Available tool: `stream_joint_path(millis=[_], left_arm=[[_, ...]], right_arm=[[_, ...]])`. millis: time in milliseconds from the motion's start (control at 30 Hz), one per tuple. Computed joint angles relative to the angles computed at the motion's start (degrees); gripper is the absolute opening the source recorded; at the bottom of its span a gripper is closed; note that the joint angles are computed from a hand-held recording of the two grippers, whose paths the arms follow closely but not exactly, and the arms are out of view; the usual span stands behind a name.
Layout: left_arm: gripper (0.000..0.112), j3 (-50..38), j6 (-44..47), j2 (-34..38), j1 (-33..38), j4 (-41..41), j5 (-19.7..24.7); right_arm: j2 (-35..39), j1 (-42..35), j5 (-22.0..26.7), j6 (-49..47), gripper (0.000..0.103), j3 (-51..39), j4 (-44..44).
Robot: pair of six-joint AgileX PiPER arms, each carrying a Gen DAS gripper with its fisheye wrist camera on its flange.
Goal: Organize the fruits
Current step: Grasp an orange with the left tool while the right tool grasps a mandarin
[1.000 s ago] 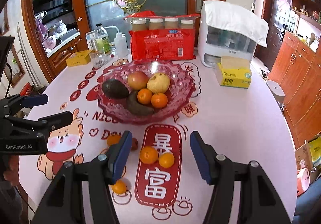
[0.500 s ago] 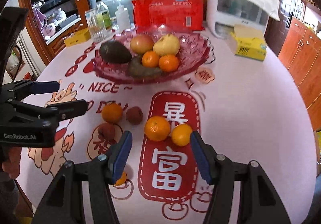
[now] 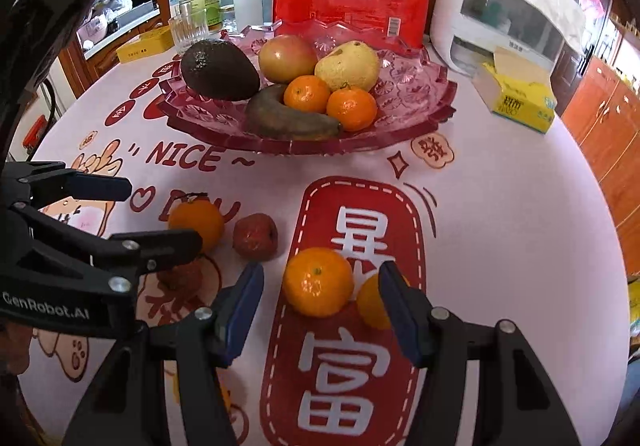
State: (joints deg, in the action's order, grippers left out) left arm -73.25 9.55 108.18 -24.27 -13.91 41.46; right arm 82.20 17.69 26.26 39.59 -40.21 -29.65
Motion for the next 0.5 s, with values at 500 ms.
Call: stream_joint_path(millis=[500], left_arm=[[0.076,-0.7,-1.8,2.7,-1.1,0.0,-1.6]], right_arm=[[2.1,1.1,-0.6,7.6,0.06,0.3,-11.6]])
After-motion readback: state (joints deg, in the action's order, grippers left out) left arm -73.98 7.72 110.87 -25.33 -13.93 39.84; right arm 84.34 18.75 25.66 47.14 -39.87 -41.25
